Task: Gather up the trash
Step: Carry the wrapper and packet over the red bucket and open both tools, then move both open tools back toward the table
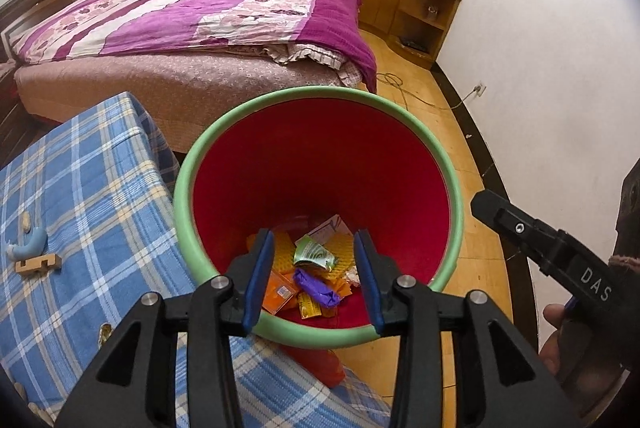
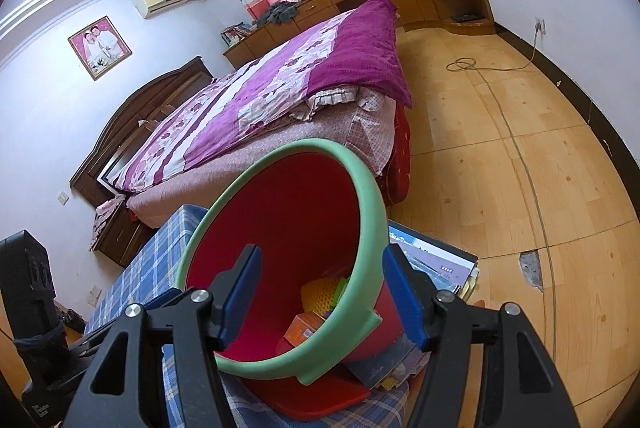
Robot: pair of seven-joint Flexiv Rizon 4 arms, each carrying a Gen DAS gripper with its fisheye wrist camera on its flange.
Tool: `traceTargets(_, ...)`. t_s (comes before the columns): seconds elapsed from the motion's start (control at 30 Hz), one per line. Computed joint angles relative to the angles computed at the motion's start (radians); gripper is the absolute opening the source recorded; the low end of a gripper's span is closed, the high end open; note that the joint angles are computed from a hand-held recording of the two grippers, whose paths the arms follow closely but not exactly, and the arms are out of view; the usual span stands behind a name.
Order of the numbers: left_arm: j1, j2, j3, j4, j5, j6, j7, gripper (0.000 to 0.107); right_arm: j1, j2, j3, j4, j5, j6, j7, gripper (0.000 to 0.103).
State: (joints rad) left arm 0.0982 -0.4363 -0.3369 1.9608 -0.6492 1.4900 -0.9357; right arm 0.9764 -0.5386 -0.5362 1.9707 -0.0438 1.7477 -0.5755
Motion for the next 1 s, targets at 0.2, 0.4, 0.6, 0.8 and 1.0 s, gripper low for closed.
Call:
traceTargets(0.2, 0.021, 0.02, 0.002, 0.034, -0.014, 0.028, -0.017, 0.045, 0.024, 0.003, -0.008, 0.0, -0.008, -0.006, -0.003, 0.068)
traceTargets(0.4, 0.073, 0.047, -0.023, 0.08, -0.044, 0.065, -0.022, 0.052, 0.03, 0.001, 0.003, -0.019, -0.04, -0.031, 0.007, 0.074)
traceTargets(0.6, 0.148, 0.07, -0.07, 0.132, -0.046, 0.123, -0.024, 0.063, 0.036, -0.005, 0.016, -0.039, -0.088, -0.055, 0.029, 0.078)
traceTargets(0.8, 0.175, 0.079, -0.034, 0.156, 0.011, 0.149, -0.086, 0.064, 0.023, -0.018, 0.047, -0.071, -0.148, -0.08, 0.058, 0.082)
traceTargets(1.0, 0.201, 0.07, 0.012, 0.161, 0.074, 0.181, -0.173, 0.074, -0.024, -0.035, 0.11, -0.115, -0.213, -0.109, 0.08, 0.083)
